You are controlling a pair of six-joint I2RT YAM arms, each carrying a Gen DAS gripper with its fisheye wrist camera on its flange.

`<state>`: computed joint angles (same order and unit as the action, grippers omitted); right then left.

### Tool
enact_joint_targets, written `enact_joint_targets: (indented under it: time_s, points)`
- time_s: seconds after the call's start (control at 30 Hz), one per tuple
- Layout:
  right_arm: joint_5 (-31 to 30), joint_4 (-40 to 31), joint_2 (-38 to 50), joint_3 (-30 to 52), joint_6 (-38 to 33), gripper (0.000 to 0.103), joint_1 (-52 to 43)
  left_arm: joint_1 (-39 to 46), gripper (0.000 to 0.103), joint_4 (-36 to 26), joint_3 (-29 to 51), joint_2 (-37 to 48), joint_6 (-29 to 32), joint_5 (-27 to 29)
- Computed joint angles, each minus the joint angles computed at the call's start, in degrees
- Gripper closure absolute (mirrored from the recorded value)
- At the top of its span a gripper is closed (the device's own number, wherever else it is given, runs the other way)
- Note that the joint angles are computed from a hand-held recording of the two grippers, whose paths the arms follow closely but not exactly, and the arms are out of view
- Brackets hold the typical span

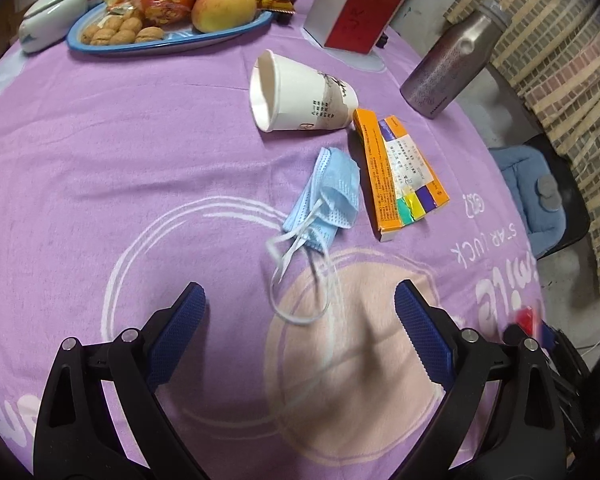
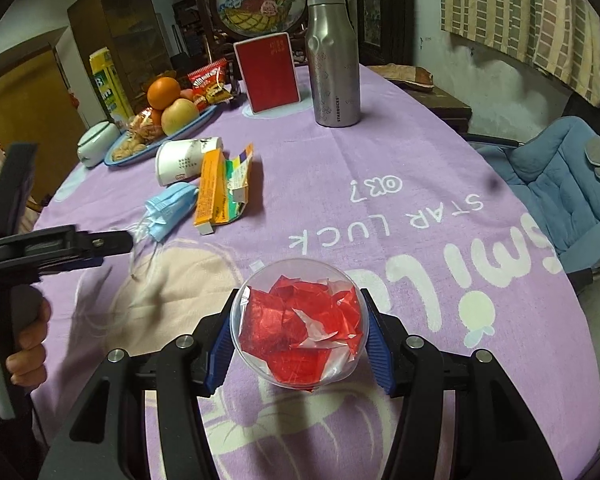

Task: Collect trash
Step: 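Close the left tool on the blue face mask while the right tool holds the cup, then carry the face mask and cup of wrappers to the red wastebasket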

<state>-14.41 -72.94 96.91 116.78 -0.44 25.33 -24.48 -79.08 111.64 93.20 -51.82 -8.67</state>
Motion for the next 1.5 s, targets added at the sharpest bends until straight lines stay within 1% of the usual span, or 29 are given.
enact_joint_targets:
  time_s: [0.13, 0.2, 0.23, 0.27, 0.43, 0.5, 0.53, 0.57, 0.6, 0.63, 0.7, 0.73, 0.83, 0.93, 1.0, 1.07, 1.13, 1.23, 1.4, 1.5]
  points:
    - [-1.1, -0.3, -0.9, -0.5, -0.5, 0.046, -0.9, 1.0, 0.013, -1.3, 3.7, 4.3, 2.4, -0.9]
    - [-1.5, -0.5, -1.3, -0.8, -0.8, 0.046, -1.4, 1.9, 0.017, -1.5, 4.7, 6.4, 3.9, -1.0]
    - [-1.6, -0.4, -1.5, -1.0, -0.9, 0.046, -1.6, 2.3, 0.020, -1.9, 5.1, 7.0, 4.3, -1.1]
    - [-1.8, -0.5, -1.6, -1.1, -0.9, 0.046, -1.8, 2.3, 0.021, -2.1, 5.7, 7.7, 4.7, -2.7]
    - [-1.8, -0.2, -1.5, -0.8, -0.4, 0.046, -1.9, 1.7, 0.032, -4.0, 9.9, 11.2, 6.8, -6.2]
    - [-2.0, -0.2, -1.5, -0.5, -0.2, 0.046, -1.7, 0.6, 0.049, -6.6, 13.4, 14.1, 8.2, -9.1]
    - [-2.1, -0.2, -1.6, -0.5, 0.0, 0.046, -1.6, -0.1, 0.065, -8.1, 15.1, 15.3, 8.7, -10.8]
    - [-2.3, -0.1, -1.9, -0.6, 0.0, 0.046, -1.6, -0.3, 0.072, -8.3, 15.2, 15.3, 9.1, -11.0]
    - [-2.6, -0.1, -2.3, -1.0, -0.1, 0.046, -1.7, -0.4, 0.074, -7.7, 14.3, 14.5, 9.1, -10.4]
    - [-2.6, -0.1, -2.5, -1.0, 0.0, 0.046, -1.7, -0.4, 0.081, -6.6, 12.7, 13.0, 9.0, -9.9]
    - [-2.9, -0.4, -3.0, -1.1, 0.2, 0.046, -1.7, -0.3, 0.085, -5.2, 10.5, 10.5, 8.6, -7.5]
    - [-3.2, -0.5, -3.6, -1.3, 0.3, 0.046, -1.9, 0.0, 0.087, -3.2, 7.6, 7.6, 8.3, -5.1]
    - [-4.2, -0.6, -4.9, -1.8, 0.8, 0.046, -2.5, 0.0, 0.088, 1.1, 0.8, 0.2, 6.6, -1.0]
    - [-5.9, -0.8, -6.9, -2.9, 1.3, 0.046, -3.6, -1.0, 0.089, 2.8, -2.3, -4.7, 4.6, 1.2]
    - [-7.1, -1.2, -8.4, -4.1, 1.2, 0.046, -4.7, -2.3, 0.090, 2.9, -2.5, -6.4, 3.5, 1.8]
    - [-7.8, -1.3, -10.1, -5.4, 1.0, 0.046, -5.4, -5.0, 0.090, 1.3, -0.4, -6.4, 2.3, 0.4]
    - [-8.4, -1.9, -12.0, -6.8, 0.4, 0.046, -6.4, -8.6, 0.090, -0.7, 2.7, -5.2, 1.2, -1.9]
    - [-9.6, -2.7, -14.4, -8.4, -0.5, 0.047, -8.6, -13.5, 0.090, -2.2, 6.2, -3.2, -0.1, -3.8]
    - [-12.0, -5.1, -19.0, -11.4, -3.1, 0.047, -14.2, -21.3, 0.090, -5.0, 13.5, 3.1, -2.2, -6.0]
    - [-14.3, -7.0, -22.0, -13.4, -5.6, 0.047, -19.1, -25.2, 0.090, -7.0, 18.3, 7.2, -2.7, -7.3]
